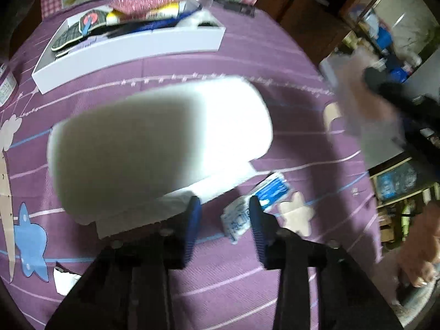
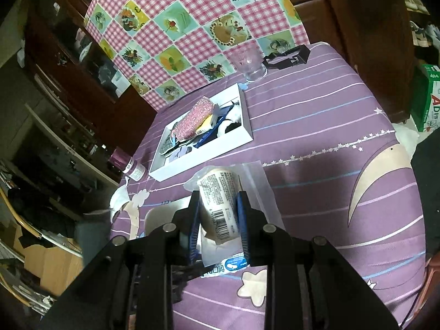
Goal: Organize soft objects
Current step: 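Lower the held plastic packet into the white tray with the right tool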
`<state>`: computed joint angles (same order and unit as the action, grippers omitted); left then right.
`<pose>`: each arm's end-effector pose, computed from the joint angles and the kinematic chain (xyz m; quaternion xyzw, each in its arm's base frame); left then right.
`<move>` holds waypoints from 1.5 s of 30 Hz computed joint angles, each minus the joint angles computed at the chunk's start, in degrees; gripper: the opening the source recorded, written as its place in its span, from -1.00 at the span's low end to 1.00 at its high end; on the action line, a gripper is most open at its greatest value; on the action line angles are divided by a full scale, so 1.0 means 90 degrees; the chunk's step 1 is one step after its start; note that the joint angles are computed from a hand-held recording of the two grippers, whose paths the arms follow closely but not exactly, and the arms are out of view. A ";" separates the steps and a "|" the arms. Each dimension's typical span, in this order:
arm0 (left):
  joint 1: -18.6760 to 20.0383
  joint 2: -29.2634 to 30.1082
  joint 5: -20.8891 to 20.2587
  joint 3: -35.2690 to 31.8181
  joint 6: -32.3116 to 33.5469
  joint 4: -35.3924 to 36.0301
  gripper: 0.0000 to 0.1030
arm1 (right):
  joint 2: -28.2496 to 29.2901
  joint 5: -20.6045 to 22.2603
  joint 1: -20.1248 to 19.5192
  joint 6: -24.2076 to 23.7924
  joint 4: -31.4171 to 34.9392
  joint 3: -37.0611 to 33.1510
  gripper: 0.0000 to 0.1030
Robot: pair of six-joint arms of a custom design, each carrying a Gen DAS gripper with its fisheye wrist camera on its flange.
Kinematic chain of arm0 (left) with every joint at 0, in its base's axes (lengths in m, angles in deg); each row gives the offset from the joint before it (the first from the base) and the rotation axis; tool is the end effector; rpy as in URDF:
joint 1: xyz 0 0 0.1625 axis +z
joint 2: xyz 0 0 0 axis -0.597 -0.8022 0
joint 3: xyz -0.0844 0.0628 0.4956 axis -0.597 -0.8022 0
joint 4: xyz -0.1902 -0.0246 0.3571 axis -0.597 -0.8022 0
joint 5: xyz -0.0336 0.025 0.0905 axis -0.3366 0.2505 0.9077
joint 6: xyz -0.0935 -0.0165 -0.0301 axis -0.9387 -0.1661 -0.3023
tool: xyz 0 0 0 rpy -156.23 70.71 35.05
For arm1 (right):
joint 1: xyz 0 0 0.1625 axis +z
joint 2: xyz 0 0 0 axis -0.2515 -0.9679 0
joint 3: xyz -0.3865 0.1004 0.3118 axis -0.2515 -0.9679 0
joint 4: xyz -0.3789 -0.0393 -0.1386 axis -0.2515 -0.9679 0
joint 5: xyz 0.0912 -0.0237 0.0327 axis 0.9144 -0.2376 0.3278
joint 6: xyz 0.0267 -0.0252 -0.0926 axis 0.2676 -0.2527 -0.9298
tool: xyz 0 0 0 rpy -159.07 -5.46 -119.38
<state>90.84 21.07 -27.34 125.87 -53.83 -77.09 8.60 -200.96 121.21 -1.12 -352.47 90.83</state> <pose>-0.1306 -0.4573 0.1093 0.3931 0.9072 0.0075 0.1494 0.1855 -0.3348 0.1122 -0.0790 -0.8636 0.4811 0.1284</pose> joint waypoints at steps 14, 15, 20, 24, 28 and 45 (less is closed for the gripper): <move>0.0098 -0.0334 -0.0461 -0.0212 -0.0169 0.0558 -1.00 | -0.0173 -0.0114 0.0105 0.0228 0.0503 -0.0060 -0.47; 0.0100 -0.0423 -0.0599 -0.0208 -0.0171 0.0536 -1.00 | -0.0182 -0.0115 0.0106 0.0222 0.0513 -0.0063 -0.47; 0.0007 -0.0723 -0.0955 -0.0272 -0.0155 0.0495 -1.00 | -0.0392 -0.0236 0.0283 0.0262 0.0798 -0.0141 -0.47; -0.0009 -0.0893 -0.1274 -0.0541 -0.0139 0.0645 -1.00 | -0.0781 -0.0586 0.0592 0.0329 0.1385 -0.0337 -0.47; 0.0009 -0.0856 -0.1512 -0.0991 -0.0181 0.0791 -1.00 | -0.1163 -0.0922 0.0789 0.0338 0.2108 -0.0668 -0.47; 0.0726 0.0186 -0.1397 -0.2306 -0.0279 -0.0393 -1.00 | -0.1457 0.0098 -0.0078 -0.0208 0.4153 -0.2281 -0.47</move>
<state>97.38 22.74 -39.92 105.12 -56.35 -80.62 -4.51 -200.09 120.51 -2.99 -315.10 70.30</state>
